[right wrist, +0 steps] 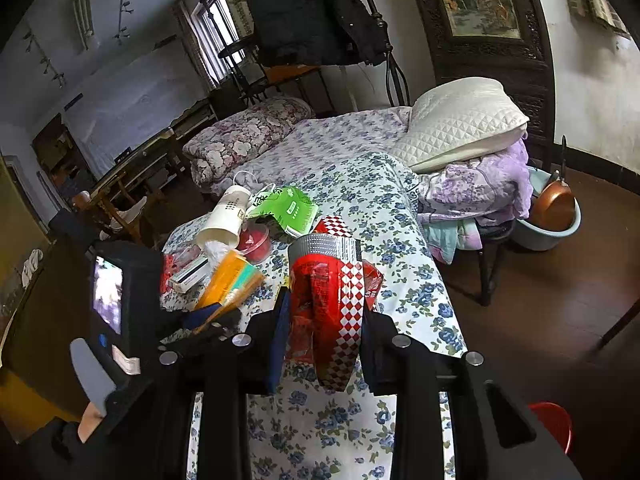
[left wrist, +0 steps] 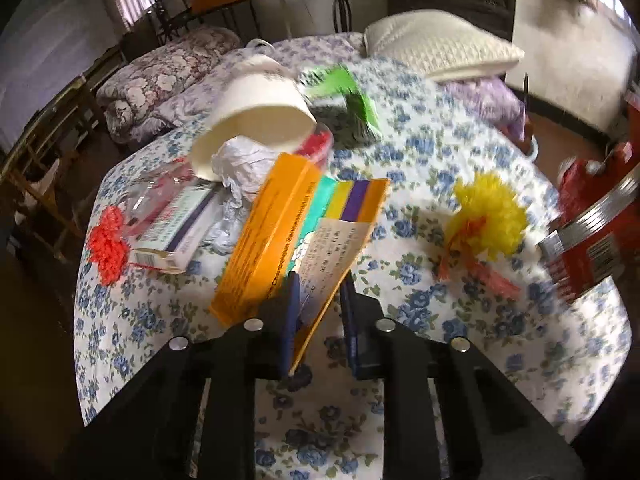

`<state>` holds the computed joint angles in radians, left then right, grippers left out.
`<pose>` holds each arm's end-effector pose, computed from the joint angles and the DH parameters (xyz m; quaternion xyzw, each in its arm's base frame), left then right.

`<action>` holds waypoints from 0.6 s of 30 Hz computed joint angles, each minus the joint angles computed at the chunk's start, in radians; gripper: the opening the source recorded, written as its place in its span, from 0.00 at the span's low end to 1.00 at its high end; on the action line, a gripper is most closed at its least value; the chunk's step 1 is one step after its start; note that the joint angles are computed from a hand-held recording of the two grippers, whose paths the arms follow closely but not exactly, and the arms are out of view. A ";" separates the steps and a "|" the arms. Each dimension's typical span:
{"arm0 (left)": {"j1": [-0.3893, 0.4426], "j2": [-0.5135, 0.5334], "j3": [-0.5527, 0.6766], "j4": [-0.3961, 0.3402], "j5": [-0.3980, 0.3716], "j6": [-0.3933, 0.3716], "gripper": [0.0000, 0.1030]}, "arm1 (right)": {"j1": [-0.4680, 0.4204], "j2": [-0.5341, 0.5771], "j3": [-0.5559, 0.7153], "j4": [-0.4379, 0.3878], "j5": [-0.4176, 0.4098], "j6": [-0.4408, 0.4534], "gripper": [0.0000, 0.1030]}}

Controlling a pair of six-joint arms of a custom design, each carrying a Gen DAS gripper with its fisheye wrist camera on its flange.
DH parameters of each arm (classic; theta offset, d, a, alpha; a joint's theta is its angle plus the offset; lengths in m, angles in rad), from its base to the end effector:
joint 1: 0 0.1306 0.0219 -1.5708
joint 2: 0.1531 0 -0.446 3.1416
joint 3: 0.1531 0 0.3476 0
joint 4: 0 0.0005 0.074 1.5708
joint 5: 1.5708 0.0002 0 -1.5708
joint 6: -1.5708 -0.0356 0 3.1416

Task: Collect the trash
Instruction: 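Grasp the orange-yellow-purple box with the left gripper while the right gripper holds the snack bag, then carry both items to the red wastebasket and open the right gripper over it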

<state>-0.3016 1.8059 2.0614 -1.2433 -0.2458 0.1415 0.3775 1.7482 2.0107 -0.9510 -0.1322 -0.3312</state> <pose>0.5626 -0.1665 0.5405 0.0409 0.9504 0.0519 0.3040 0.5437 0.2201 0.5731 -0.0491 0.9014 0.2038 0.3789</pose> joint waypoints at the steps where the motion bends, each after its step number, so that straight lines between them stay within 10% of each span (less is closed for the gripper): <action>1: 0.003 -0.014 -0.007 0.010 0.020 0.016 0.15 | -0.001 -0.001 -0.002 0.004 -0.003 0.000 0.31; 18: -0.022 -0.264 -0.216 0.179 0.131 0.222 0.08 | 0.002 -0.075 -0.107 0.180 0.025 -0.035 0.30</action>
<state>-0.3238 1.5414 1.8455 -1.0643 -0.1152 0.3636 0.3790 1.6735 1.9040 -0.7715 -0.1072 -0.3659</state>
